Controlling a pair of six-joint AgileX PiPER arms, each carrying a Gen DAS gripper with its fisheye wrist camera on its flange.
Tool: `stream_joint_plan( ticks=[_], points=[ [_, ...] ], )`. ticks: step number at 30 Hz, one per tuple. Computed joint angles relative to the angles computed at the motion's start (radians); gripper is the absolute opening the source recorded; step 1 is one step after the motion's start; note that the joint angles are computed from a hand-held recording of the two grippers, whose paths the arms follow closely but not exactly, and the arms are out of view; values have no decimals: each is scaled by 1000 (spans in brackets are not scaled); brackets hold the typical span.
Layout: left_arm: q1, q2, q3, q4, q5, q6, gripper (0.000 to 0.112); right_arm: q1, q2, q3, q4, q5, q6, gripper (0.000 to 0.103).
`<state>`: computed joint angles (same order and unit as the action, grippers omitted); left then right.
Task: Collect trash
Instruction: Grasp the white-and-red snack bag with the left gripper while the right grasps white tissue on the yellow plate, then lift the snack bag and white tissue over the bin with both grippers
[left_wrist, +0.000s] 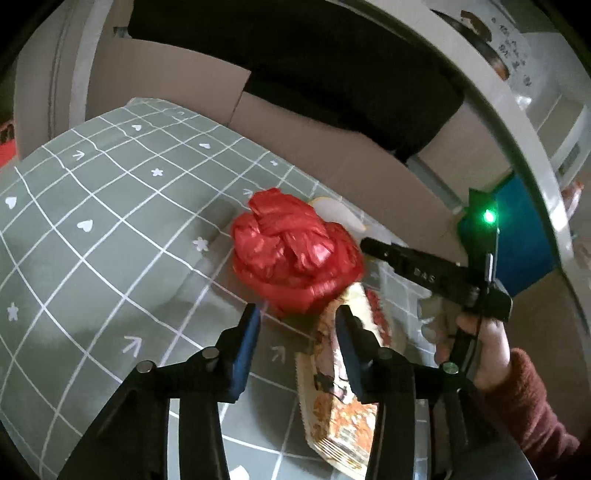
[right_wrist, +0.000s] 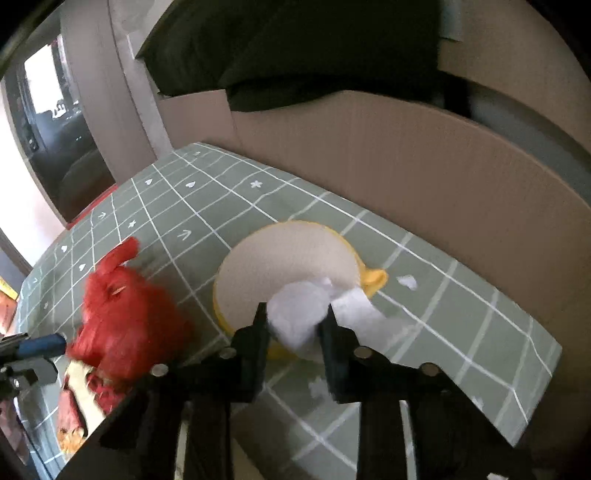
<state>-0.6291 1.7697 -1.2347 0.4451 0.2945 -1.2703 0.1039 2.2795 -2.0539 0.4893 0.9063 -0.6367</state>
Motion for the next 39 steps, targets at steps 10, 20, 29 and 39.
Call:
stream_joint_plan(
  ticks=[10,20,29,39],
  points=[
    [-41,101,-115,-216,25,189,45,-146,-352,523,249,-104,-258,24],
    [-183,141,-262,83,215,-85,6,-249,-595,814,431,-121,-504,24],
    [-388,120,-372,449,491,-338,4,-390,-782,947,537,-24,-625,24],
    [-534,205,-612,552,710,-236,4,-602,-934,1007,615,100,-717,24]
  ],
)
